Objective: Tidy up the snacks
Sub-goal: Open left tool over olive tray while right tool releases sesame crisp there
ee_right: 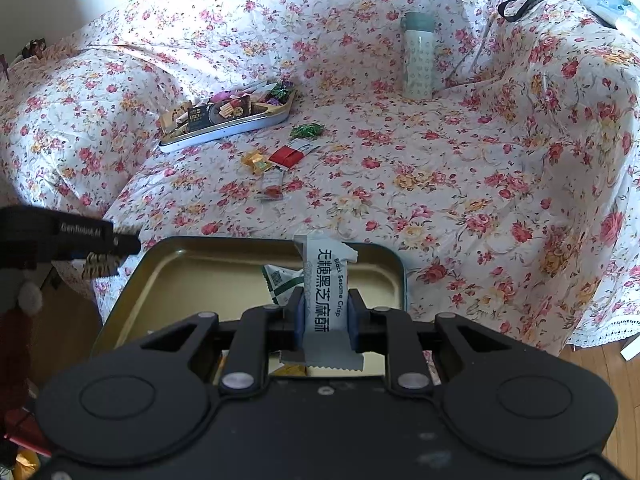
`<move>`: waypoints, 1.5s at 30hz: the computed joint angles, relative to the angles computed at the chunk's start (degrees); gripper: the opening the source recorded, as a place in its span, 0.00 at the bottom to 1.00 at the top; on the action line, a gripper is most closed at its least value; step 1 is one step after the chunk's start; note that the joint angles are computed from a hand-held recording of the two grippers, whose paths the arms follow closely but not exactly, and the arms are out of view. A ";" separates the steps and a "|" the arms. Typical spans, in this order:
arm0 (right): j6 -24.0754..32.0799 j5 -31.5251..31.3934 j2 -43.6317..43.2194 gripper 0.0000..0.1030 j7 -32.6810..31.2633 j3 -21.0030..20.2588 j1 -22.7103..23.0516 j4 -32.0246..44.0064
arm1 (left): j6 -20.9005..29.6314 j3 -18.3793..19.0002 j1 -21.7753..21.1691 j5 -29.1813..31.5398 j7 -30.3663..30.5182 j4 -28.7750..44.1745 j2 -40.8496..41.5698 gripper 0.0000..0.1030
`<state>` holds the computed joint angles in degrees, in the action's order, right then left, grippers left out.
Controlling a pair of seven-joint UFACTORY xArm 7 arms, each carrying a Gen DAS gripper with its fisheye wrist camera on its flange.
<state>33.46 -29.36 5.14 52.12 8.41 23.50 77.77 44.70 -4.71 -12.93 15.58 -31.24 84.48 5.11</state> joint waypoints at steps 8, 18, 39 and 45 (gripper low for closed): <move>-0.34 0.85 0.12 0.22 -0.84 0.00 -0.08 -0.07 | -0.31 -0.08 -0.18 -0.12 -0.11 -0.73 -0.39 0.55; 0.25 -0.01 0.69 0.22 -0.60 -0.15 0.32 0.48 | 1.31 -0.87 -0.27 2.66 -3.22 -5.51 -3.63 0.55; -0.57 1.42 0.91 0.35 -0.90 -0.24 0.17 0.41 | 3.87 -2.27 -1.15 3.59 -2.59 -8.68 -4.78 0.55; 0.95 2.56 1.35 0.46 -1.89 -0.17 0.45 1.03 | 4.07 -2.34 -1.33 3.73 -2.22 -8.87 -4.84 0.55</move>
<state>34.41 -26.80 6.49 50.23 8.24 23.95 78.80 48.77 -7.05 -14.26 19.31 -33.46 75.61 0.28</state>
